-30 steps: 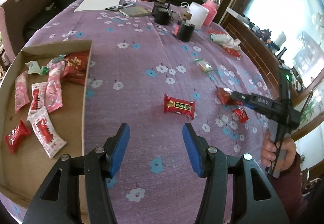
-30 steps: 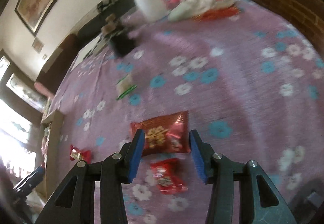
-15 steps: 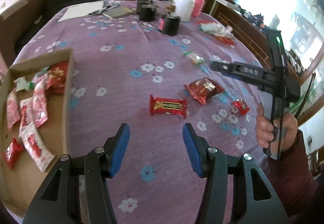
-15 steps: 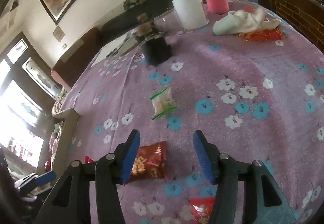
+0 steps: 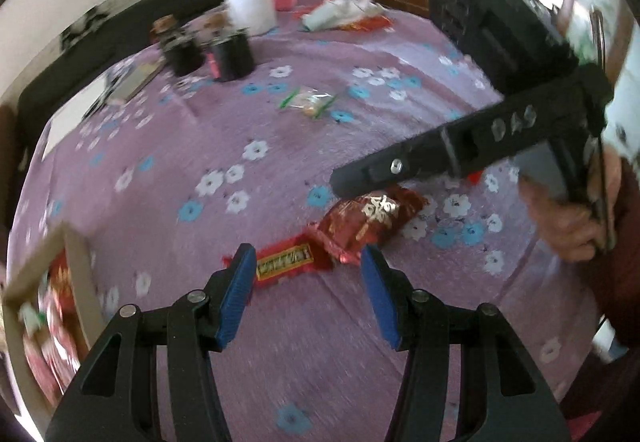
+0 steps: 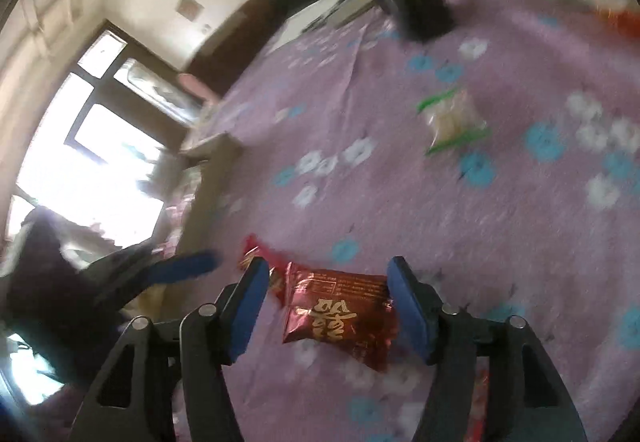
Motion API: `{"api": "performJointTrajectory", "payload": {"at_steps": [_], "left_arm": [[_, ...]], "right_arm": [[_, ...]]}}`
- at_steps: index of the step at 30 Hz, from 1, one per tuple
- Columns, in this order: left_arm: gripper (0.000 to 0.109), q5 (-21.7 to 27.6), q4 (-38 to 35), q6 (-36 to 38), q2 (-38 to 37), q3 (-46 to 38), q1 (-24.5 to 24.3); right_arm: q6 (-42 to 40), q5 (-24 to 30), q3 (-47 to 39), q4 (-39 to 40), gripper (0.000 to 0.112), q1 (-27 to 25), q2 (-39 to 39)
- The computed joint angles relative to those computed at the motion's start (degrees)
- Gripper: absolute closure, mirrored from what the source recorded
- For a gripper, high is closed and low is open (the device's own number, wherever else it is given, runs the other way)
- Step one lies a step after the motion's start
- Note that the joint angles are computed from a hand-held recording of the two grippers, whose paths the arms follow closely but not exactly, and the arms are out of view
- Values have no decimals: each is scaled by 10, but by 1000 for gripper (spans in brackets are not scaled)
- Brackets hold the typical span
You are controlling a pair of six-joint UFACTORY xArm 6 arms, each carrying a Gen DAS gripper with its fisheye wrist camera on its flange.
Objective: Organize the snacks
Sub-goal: 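Move both grippers back toward the remaining red snacks on the table, then grasp the red candy bar with the left gripper while the right gripper grasps a red packet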
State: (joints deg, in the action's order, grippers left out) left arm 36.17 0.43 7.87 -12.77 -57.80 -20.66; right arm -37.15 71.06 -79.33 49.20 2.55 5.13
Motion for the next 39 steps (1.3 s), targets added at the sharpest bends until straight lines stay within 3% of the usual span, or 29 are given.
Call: {"api": "performJointTrajectory", "payload": {"at_steps": [5, 8, 12, 18, 25, 26, 27, 28, 32, 39], "left_arm": [[56, 25, 21, 48, 55, -42, -1], [55, 55, -25, 64, 70, -61, 13], [64, 78, -43, 42, 47, -45, 15], [64, 59, -15, -39, 11, -2, 2], [60, 12, 34, -140, 21, 5, 1], [63, 6, 37, -145, 18, 11, 1], [83, -3, 32, -144, 12, 20, 2], [92, -8, 34, -148, 7, 26, 3], [92, -20, 11, -162, -24, 55, 16], [92, -28, -32, -179, -118, 121, 41]], "right_arm": [[16, -18, 5, 15, 45, -12, 1], [14, -32, 13, 13, 45, -9, -5], [14, -40, 16, 15, 45, -9, -7], [7, -48, 16, 1, 44, 1, -9], [2, -73, 37, -18, 45, 12, -27], [10, -73, 43, -27, 45, 10, -35], [10, -75, 49, -34, 43, 9, -43], [6, -80, 62, -45, 43, 11, -56], [-9, -113, 114, -92, 43, 26, -105], [-6, -225, 200, -219, 44, 93, -176]]}}
